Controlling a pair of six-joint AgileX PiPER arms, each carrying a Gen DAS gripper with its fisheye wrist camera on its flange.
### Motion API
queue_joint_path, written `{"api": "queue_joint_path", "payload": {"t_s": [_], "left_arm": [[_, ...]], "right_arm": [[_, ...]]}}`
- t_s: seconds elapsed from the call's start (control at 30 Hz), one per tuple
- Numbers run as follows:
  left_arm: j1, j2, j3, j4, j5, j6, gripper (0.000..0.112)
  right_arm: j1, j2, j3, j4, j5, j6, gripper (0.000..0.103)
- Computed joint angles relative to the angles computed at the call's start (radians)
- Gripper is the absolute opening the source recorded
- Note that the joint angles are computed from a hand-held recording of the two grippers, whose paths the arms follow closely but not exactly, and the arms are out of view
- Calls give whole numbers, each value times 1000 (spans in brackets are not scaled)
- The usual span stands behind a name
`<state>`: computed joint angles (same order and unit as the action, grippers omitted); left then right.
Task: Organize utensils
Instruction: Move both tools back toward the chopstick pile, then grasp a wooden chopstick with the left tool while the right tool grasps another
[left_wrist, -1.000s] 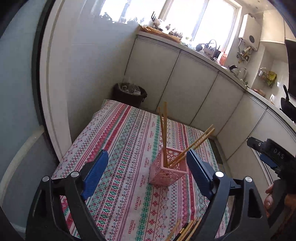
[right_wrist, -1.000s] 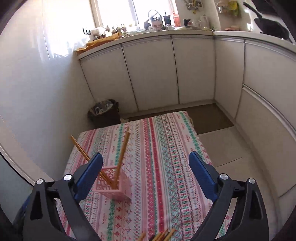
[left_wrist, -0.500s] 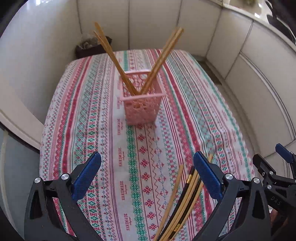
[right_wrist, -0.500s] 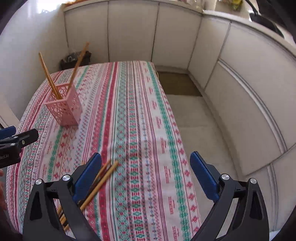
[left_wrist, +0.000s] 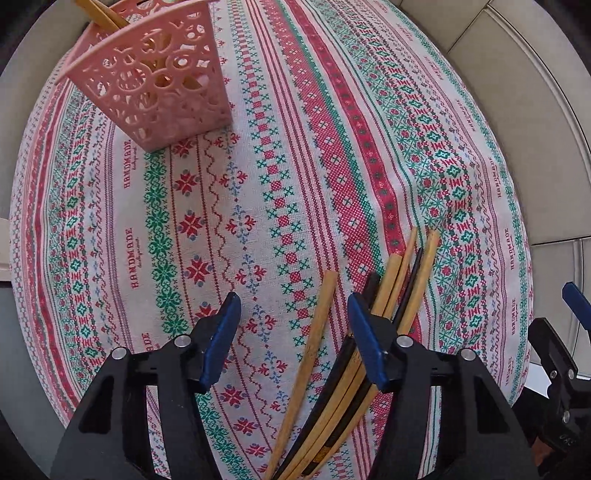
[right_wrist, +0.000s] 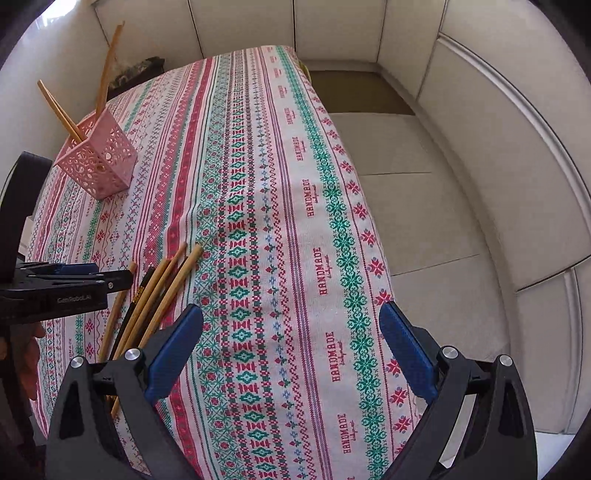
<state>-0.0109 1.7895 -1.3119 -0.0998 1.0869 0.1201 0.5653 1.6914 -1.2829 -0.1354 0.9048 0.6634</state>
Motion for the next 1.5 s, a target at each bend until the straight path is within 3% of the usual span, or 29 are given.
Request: {"api": "queue_joint_path", "payload": {"t_s": [0.13, 0.4, 0.5, 0.53, 0.63, 0.73, 0.87, 1.2, 1.47, 1.5], "left_arm": [[-18, 19, 5, 22, -29, -11, 52], [-46, -17, 70, 53, -102, -9, 7], [-31, -55, 119, 27, -130, 9, 7], [-16, -73, 134, 15, -134, 21, 7], [50, -134, 164, -33, -128, 81, 7], [128, -184, 178, -85, -114, 148, 7], [211, -219, 193, -129, -96, 221, 7], [390, -265, 143, -204, 16, 386, 7], [425, -278, 120, -225, 41, 407, 8], [395, -279, 144, -222, 9, 383, 8]], "right_arm": [[-9, -2, 11, 13, -6, -4, 93], [22, 68, -71, 1, 36, 24, 93], [24, 133, -151, 49, 59, 11, 93], [14, 158, -180, 89, 63, -3, 88], [-27, 240, -269, 239, 108, -30, 66], [-39, 322, -365, 279, 161, -13, 41], [-30, 369, -427, 274, 169, 42, 29], [1, 514, -651, 199, 278, 125, 32], [-31, 446, -558, 255, 192, 119, 33], [-26, 448, -568, 250, 196, 119, 33]]}}
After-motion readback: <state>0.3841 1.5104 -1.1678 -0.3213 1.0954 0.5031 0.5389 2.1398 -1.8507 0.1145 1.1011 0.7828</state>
